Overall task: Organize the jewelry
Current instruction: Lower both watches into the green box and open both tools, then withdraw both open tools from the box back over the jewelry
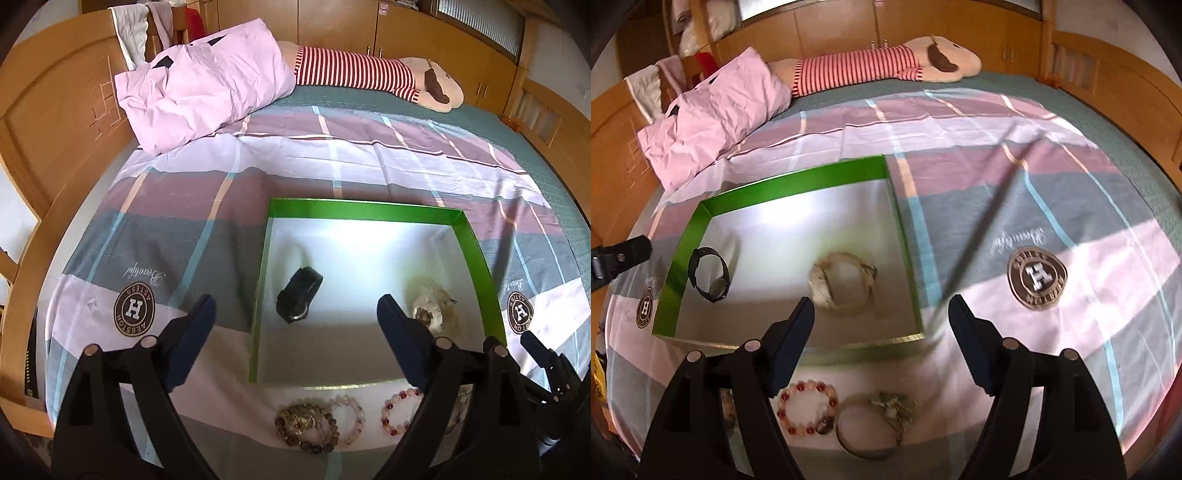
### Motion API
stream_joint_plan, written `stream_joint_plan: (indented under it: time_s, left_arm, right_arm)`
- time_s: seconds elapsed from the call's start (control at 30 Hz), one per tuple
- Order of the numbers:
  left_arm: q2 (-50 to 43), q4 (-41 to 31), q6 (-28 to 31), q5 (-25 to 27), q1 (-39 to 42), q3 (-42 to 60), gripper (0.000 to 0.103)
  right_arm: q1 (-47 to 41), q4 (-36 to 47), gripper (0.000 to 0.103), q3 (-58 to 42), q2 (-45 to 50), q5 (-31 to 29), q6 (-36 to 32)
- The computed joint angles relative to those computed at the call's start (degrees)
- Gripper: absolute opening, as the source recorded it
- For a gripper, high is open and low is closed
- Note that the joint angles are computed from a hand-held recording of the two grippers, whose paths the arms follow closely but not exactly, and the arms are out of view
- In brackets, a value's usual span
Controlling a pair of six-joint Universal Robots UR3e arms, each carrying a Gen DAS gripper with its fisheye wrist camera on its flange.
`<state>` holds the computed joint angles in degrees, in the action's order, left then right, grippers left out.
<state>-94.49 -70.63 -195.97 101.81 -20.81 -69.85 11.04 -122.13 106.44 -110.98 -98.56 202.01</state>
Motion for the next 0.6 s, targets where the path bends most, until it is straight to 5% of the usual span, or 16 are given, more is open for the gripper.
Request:
stream_joint_plan:
  time_s: [0.3,0.6]
  left_arm:
    - [4.3,-4.5,-1.4,-3.2,2.9,-1.7,0.093]
    - [8.4,-6.8,-3.0,-3.3,1.2,-6.0,0.096]
  right_arm:
    - [5.7,0.5,0.075,1.2,-1.0,-3.1,1.0]
    - [5.6,4.3,0.075,4.7,-4.5,3.2,-2.2]
